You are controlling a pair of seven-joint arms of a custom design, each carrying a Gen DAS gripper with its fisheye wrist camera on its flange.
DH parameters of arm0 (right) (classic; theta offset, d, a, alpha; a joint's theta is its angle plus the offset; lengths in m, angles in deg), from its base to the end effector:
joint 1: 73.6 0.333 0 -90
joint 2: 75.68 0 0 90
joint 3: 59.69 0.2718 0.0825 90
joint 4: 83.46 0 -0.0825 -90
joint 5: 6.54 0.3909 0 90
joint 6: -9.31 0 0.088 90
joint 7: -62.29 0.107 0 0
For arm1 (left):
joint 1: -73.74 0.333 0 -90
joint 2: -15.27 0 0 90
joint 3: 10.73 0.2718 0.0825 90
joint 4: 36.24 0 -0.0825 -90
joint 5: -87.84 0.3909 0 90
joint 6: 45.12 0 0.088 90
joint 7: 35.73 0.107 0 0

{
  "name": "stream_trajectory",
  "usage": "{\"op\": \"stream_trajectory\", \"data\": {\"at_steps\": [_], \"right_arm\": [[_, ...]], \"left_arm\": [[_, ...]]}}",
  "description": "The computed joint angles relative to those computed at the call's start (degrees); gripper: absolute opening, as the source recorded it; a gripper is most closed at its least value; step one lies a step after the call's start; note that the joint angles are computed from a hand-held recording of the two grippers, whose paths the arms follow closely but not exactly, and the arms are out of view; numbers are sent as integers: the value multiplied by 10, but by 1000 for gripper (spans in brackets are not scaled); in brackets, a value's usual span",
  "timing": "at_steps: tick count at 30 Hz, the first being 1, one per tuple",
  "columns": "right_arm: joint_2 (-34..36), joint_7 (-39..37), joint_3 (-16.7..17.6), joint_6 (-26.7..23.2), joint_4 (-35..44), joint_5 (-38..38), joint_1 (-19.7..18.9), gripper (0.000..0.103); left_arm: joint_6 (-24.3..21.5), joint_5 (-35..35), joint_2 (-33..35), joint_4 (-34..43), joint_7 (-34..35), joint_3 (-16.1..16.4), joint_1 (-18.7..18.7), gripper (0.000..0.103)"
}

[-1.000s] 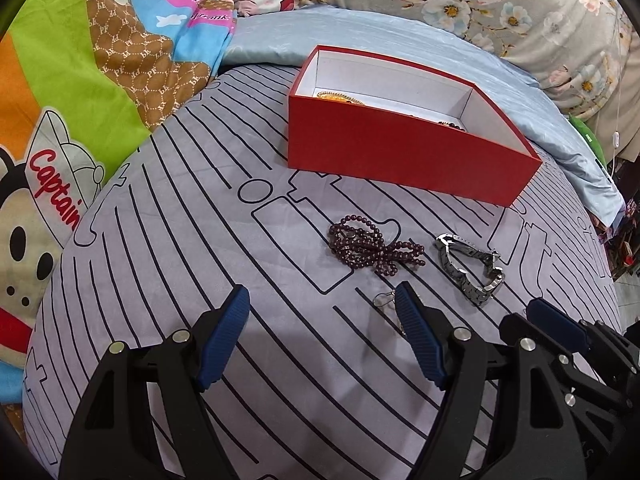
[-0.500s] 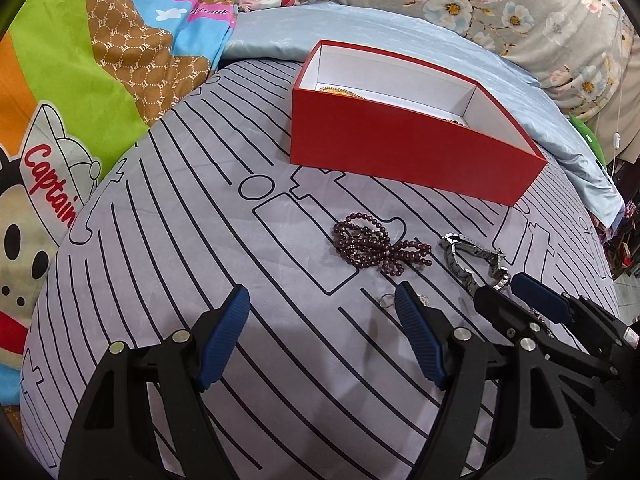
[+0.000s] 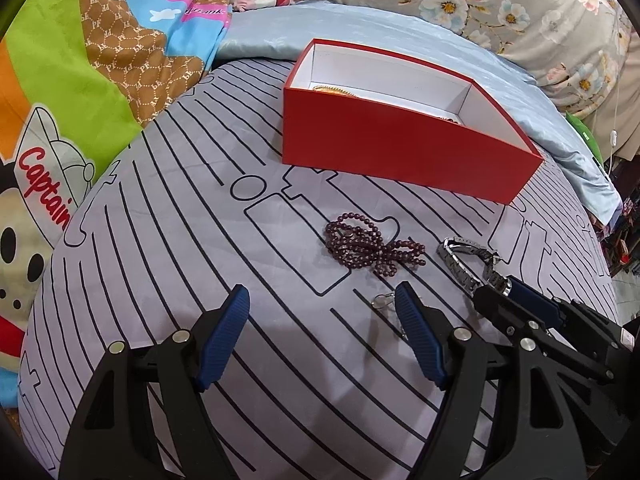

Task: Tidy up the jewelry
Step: 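Grasp the silver wristwatch with the right tool while the left tool grasps the dark garnet bead bracelet, then lift the wristwatch with the right tool while the left tool lifts the garnet bracelet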

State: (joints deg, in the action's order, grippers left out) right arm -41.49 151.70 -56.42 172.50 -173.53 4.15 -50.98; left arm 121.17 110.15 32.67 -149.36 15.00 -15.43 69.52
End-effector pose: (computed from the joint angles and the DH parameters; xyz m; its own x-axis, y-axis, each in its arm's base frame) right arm 0.6601 0.3015 0.3311 0.3317 -0.9263 -0.1785 -0.7753 -0.1599 -0.6111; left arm 0.6309 -0.1196 0.3388 0.1460 -0.9800 0.1351 -0.7861 -0.1978 -0.5856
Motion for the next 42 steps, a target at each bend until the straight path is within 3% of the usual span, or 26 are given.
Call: {"op": "stream_trajectory", "data": {"at_steps": [7,18,22,29,38,39,40,42], "right_arm": [[-29,-6,7,14,-40,14,-8,28],[-41,1,7,15,-56,29,-18,28],[-40,-3,11,13,-54,32,-21,28],[-36,-13,17,10,-49,40,-23,28],[-51,-28,24,21,-62,52,-26,27],[-54,-29,24,24,-64,53,-26,25],[-57,-31,25,25,-65,54,-26,9],[-61,-36,29,24,-67,59,-29,9]], "left_arm": [[-4,-18,21,29,25,-13,1,71],[-27,-30,73,100,11,-6,-12,70],[-25,-11,67,92,1,6,-19,52],[0,-41,51,60,41,-18,15,19],[14,-70,27,31,70,-28,22,11],[15,-73,24,29,73,-29,23,11],[17,-76,20,26,76,-30,23,10],[19,-79,15,21,81,-32,24,9]]}}
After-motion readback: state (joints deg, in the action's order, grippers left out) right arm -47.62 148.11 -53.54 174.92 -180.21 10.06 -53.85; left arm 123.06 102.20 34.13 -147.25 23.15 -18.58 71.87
